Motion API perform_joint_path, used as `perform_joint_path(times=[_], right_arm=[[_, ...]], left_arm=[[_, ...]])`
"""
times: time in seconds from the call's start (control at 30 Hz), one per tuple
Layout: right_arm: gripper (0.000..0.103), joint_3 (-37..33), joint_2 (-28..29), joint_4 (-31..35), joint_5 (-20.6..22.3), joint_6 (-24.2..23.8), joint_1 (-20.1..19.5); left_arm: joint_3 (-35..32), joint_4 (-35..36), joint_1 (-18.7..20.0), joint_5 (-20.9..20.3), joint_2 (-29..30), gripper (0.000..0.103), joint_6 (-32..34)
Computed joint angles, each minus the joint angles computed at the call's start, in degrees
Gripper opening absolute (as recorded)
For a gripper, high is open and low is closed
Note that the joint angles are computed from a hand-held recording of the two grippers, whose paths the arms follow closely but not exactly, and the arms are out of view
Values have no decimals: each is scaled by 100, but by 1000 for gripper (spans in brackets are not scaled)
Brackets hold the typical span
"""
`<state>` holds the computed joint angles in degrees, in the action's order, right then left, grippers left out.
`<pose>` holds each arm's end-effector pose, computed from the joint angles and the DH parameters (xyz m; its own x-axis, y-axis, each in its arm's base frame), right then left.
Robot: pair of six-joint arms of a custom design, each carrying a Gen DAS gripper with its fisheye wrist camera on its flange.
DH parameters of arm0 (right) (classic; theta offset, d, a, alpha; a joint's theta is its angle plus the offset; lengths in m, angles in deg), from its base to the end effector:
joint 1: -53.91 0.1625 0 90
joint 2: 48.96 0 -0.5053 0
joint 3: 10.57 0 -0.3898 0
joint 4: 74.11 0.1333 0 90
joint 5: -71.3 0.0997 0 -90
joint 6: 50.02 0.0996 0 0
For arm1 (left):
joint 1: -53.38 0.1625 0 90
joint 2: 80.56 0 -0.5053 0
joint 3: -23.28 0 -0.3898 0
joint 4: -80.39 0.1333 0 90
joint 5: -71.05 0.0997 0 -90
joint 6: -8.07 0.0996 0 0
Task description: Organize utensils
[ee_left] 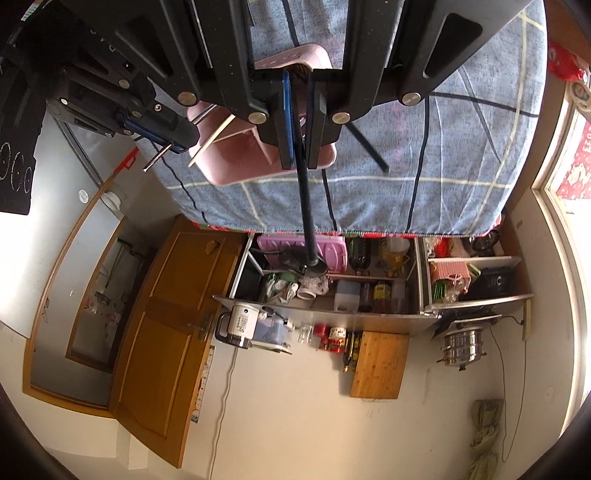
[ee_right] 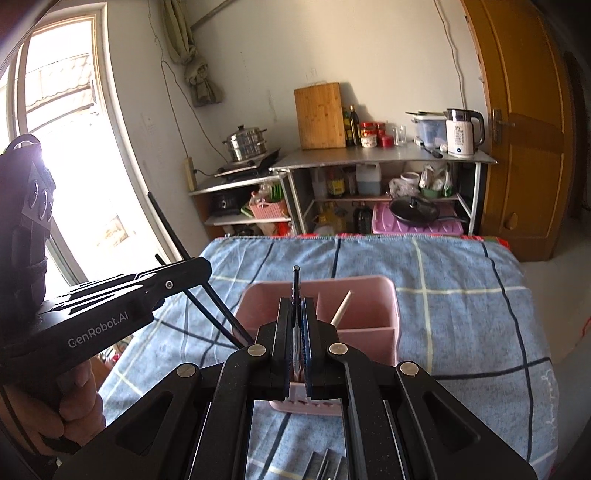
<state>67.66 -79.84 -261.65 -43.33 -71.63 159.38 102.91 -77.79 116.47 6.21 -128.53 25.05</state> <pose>0.3102 -0.7766 0.1538 -0.8310 -0.1658 0.5310 -0.5129 0.5980 -0.6159 -0.2072 -0.7963 0.3201 -0.7752 0.3853 -0.5006 0.6170 0.6316 -0.4694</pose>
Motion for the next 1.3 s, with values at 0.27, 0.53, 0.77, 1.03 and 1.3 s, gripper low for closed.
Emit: perform_joint_path(times=[0.27, 0.53, 0.77, 1.03, 1.3], right_arm=[[5, 109, -39, 255, -64, 241, -99], [20, 536, -257, -185, 80, 247, -139], [24, 1321, -551, -918, 208, 195, -213], [24, 2388, -799, -1787, 31, 146, -236], [24, 3129, -892, -2173, -219, 190, -231]], left_arm=[[134, 24, 62, 104, -26, 6, -32], [582, -355, 45, 3, -285, 13, 36], [1426, -1029, 51, -149, -697, 13, 75], [2492, -1620, -4, -203, -1100, 13, 114], [3362, -1996, -39, -318, -1401, 13, 114]])
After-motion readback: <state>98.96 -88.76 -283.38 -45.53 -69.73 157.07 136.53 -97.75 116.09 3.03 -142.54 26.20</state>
